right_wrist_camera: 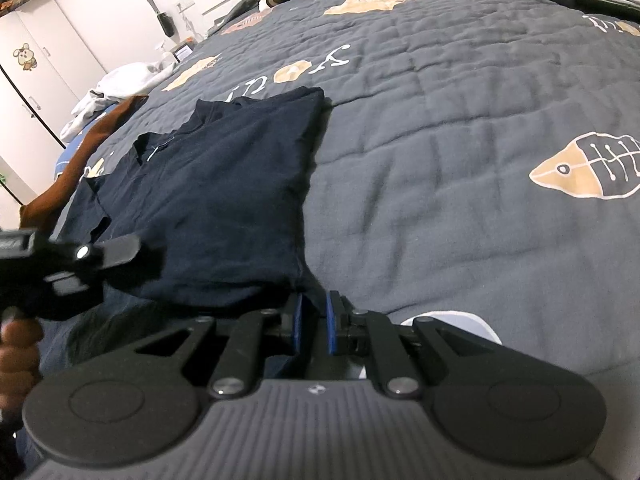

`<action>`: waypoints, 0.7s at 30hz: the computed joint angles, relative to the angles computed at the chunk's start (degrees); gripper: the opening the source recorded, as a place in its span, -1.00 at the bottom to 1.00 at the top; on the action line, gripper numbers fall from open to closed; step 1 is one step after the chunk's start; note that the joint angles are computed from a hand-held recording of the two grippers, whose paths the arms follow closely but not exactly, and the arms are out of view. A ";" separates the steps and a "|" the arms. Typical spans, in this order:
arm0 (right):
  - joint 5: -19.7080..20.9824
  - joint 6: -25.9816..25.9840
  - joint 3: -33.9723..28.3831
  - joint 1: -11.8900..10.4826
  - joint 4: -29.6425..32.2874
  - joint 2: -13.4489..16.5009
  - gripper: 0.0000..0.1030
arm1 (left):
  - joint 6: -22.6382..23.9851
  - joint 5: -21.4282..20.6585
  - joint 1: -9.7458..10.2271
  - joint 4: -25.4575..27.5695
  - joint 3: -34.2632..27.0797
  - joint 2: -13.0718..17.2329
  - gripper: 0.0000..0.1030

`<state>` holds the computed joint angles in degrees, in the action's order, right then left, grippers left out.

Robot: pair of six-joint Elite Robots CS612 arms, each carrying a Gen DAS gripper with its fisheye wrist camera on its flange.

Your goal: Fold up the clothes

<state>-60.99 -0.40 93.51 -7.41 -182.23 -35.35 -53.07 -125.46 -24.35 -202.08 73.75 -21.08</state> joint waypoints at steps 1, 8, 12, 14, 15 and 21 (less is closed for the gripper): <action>0.00 -0.09 -0.02 0.01 0.07 0.00 -0.80 | 0.85 0.14 -0.02 0.85 0.84 -0.40 -0.95; -0.36 -1.92 0.15 0.11 0.69 -0.28 -0.79 | 0.92 1.68 0.86 1.52 4.03 -1.10 -0.96; -0.05 -2.05 0.04 -0.01 1.78 -0.51 -0.79 | -1.52 3.38 1.64 -0.39 3.69 -1.09 -0.93; 0.17 -2.26 0.14 -0.10 2.90 -0.90 -0.78 | 0.58 6.39 1.93 0.07 3.95 -1.86 -0.87; 0.31 -2.35 0.21 -0.18 3.52 -1.12 -0.78 | 1.94 8.29 2.01 0.57 3.89 -2.23 -0.74; 0.46 0.05 1.00 -0.41 1.86 -2.15 -0.78 | 15.94 18.86 1.67 8.07 0.17 -3.25 0.07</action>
<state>-60.53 -0.36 94.51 -7.82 -180.37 -37.50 -37.13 -106.60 -22.67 -194.00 73.92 -24.33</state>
